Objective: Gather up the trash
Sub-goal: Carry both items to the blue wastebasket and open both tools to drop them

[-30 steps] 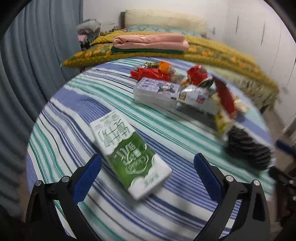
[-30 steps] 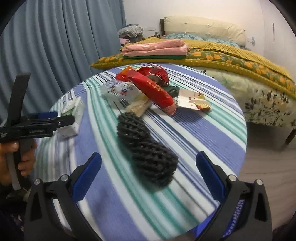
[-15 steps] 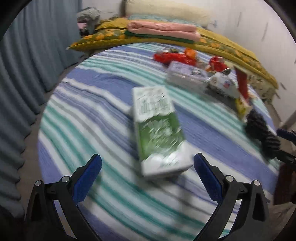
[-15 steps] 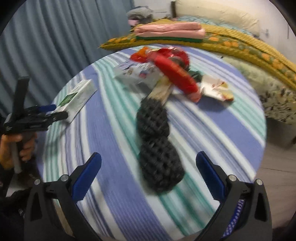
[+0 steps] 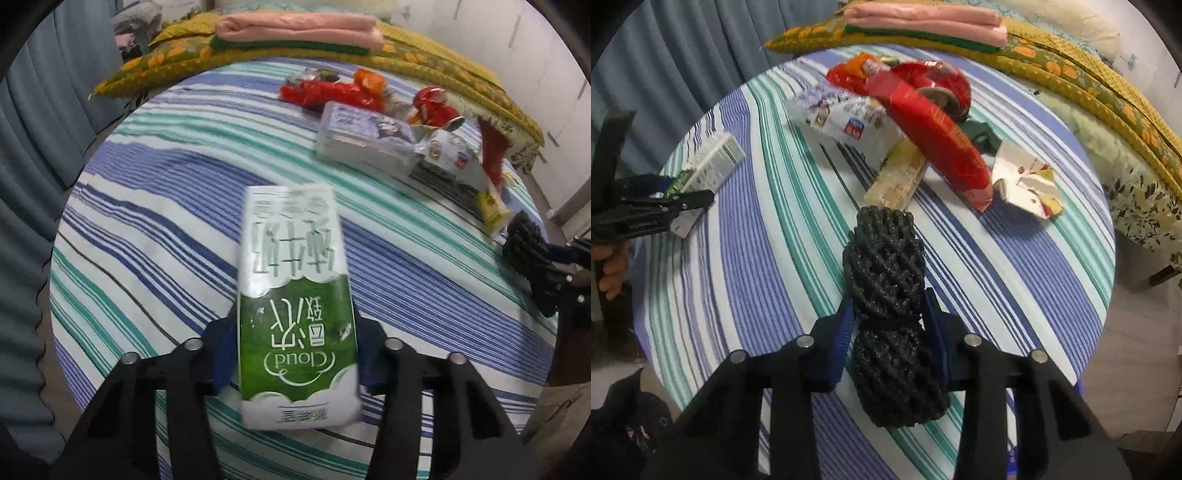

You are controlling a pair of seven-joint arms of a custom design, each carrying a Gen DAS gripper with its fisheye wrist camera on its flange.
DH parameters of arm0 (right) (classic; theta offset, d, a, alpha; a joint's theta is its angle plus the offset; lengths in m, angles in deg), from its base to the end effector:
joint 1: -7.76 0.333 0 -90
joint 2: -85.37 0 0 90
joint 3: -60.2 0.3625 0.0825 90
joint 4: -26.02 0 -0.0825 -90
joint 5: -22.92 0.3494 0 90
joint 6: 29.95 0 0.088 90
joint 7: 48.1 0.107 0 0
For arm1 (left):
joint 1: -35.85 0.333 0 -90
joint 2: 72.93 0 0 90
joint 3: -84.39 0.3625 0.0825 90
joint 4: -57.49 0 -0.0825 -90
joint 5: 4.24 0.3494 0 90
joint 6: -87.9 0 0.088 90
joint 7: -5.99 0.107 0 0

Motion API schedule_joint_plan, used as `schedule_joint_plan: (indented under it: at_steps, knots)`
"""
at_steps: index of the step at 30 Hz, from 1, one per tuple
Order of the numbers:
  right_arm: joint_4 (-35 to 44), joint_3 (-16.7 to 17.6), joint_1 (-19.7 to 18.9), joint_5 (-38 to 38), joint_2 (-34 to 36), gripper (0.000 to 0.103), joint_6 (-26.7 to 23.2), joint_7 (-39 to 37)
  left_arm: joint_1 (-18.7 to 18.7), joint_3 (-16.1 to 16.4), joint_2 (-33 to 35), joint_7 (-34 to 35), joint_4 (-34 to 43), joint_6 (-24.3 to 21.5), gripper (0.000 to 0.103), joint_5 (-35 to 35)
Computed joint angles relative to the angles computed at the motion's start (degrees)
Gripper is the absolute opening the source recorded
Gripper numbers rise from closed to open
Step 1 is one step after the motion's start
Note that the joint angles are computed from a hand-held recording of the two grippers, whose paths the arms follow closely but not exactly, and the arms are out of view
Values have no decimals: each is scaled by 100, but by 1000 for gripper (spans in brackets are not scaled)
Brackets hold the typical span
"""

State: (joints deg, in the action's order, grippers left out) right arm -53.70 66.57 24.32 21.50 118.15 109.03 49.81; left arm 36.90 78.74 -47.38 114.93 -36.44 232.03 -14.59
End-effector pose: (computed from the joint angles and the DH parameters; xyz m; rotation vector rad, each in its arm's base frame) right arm 0.6955 0.2702 0.4809 -2.1334 1.6654 -0.2753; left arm 0.6986 -0.0423 0.4648 -1.7291 2.2691 -0.5834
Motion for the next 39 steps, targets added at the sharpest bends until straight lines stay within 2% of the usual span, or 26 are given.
schedule_joint_plan:
  at_steps: [1, 8, 10, 13, 18, 20, 26, 31, 32, 33, 36, 39]
  knots:
    - [-237, 34, -36, 71, -150, 35, 236, 13, 105, -116, -38, 164, -60, 36, 49, -185]
    - [-1532, 138, -314, 526, -949, 35, 1560, 223, 196, -514, -499, 893, -656, 393, 48, -1024]
    - [-2033, -46, -307, 439, -1252, 35, 1966, 549, 164, -656, -588, 1144, -705, 370, 48, -1345]
    - [-2587, -371, -293, 125, -1585, 35, 2283, 1182, -2, -880, -704, 1544, -734, 270, 48, -1801]
    - [-3782, -1001, -465, -670, -2186, 35, 2612, 2624, -515, -1117, -608, 1928, -459, -45, 48, -2158]
    - [-4210, -1113, -641, -857, -2344, 35, 2687, 3054, -723, -1174, -537, 1992, -333, -174, 48, -2216]
    - [-4929, -935, -1297, -525, -2371, 35, 3019, 3154, -1517, -1282, -60, 1807, 159, -303, 49, -1952]
    - [-5337, -645, -1721, -1, -2276, 35, 3542, 2820, -2202, -1157, 737, 1163, 837, -195, 49, -1349]
    - [-5397, -622, -1769, 67, -2237, 35, 3629, 2790, -2247, -1152, 873, 1074, 971, -220, 49, -1264]
    - [-5449, -526, -1885, 208, -2195, 35, 3697, 2699, -2284, -1167, 961, 1004, 1018, -202, 49, -1215]
    - [-5549, 265, -2690, 1052, -2072, 36, 3924, 1977, -2533, -1081, 1421, 658, 1472, -282, 49, -885]
    - [-5528, 450, -2881, 1293, -1995, 36, 3929, 1738, -2723, -1042, 1775, 411, 1829, -356, 49, -618]
